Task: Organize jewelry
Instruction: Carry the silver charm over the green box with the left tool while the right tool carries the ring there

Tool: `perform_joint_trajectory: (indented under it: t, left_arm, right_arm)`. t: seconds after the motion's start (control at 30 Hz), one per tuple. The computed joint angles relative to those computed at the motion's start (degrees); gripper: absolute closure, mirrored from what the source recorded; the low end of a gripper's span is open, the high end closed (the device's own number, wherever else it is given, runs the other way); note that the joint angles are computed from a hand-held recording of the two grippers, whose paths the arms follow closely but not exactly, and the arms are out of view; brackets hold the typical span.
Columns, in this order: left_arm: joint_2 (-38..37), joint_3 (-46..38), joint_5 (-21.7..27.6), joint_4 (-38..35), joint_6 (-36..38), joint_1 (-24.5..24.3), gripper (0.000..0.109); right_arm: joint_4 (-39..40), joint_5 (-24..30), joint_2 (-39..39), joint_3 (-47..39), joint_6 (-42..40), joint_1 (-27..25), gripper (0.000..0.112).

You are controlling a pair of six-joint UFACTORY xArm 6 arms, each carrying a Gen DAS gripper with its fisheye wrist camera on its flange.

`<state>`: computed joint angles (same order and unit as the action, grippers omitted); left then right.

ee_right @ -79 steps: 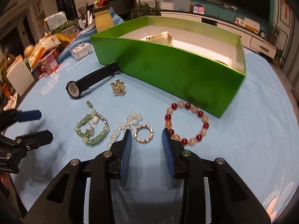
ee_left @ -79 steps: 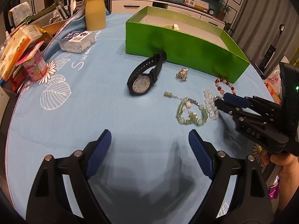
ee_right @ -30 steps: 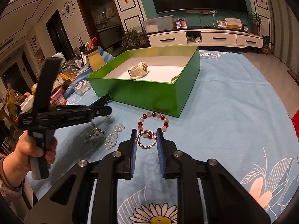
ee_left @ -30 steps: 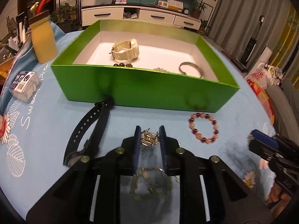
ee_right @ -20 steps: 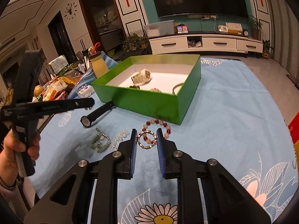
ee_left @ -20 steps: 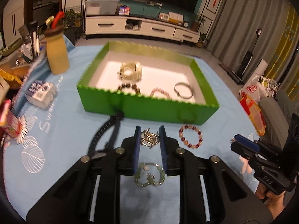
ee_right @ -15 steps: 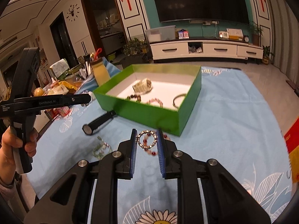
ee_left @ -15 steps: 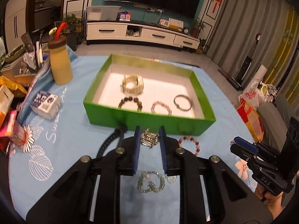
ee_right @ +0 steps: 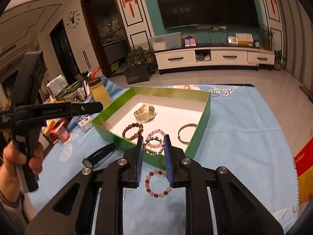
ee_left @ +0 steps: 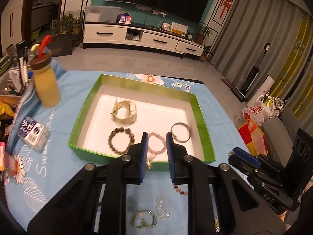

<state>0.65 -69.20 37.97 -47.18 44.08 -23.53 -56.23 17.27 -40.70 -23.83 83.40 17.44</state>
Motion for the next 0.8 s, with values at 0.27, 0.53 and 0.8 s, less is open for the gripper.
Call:
perform_joint_trajectory:
  t: [0.27, 0.53, 0.8]
  left_arm:
    - [9.5, -8.7, -0.4, 5.1, -6.3, -3.1, 0.091]
    - [0.1, 4.1, -0.1, 1.3, 4.7, -1.6, 0.066]
    - [-21.2, 30.7, 3.6, 2.8, 18.0, 2.8, 0.066]
  right_arm:
    - [5.2, -6.7, 11.2, -5.9, -6.1, -7.1, 0.092]
    - [-3.7, -7.1, 8.0, -3.6, 0.9, -6.5, 0.092]
    - [-1.4, -3.6, -1.9, 4.3, 1.6, -1.6, 0.092]
